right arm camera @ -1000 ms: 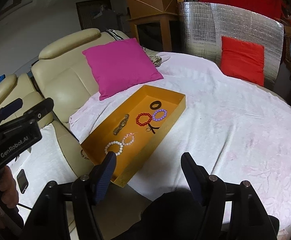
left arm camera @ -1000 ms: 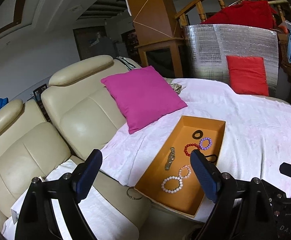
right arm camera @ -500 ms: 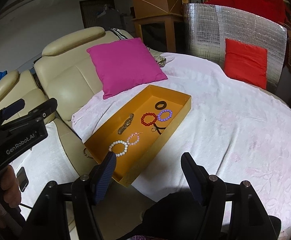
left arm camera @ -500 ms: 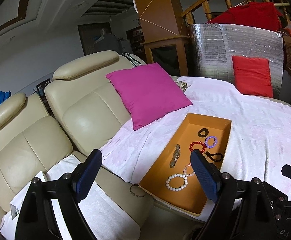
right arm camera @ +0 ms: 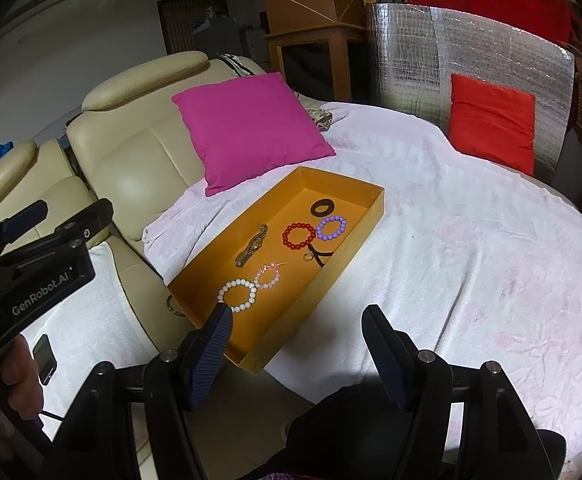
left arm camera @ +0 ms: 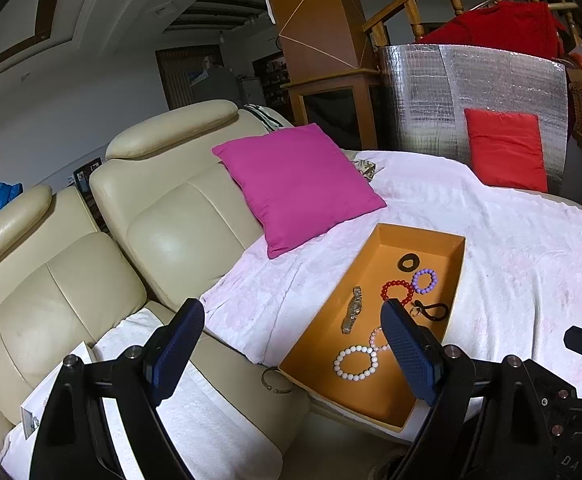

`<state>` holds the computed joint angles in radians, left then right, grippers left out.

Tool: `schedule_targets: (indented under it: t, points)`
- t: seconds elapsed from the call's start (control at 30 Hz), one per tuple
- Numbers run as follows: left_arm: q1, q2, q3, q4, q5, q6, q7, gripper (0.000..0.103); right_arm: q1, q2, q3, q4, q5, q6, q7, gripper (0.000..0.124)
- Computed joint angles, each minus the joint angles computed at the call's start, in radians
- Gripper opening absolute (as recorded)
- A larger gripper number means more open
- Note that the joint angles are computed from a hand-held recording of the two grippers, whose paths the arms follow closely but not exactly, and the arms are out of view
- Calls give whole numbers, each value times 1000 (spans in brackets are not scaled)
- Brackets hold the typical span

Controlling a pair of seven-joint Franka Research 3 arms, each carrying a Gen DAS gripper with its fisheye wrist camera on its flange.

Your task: Organize jewelry

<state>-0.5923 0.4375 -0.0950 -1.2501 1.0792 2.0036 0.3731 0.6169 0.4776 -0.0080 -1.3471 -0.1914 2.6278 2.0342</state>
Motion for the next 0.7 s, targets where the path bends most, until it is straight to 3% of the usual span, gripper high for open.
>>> schedule_targets:
  t: [0.7]
  points:
    - [7, -6, -2, -17, -4, 0, -7, 90, 6, 16, -5, 22, -5, -10, 2, 71]
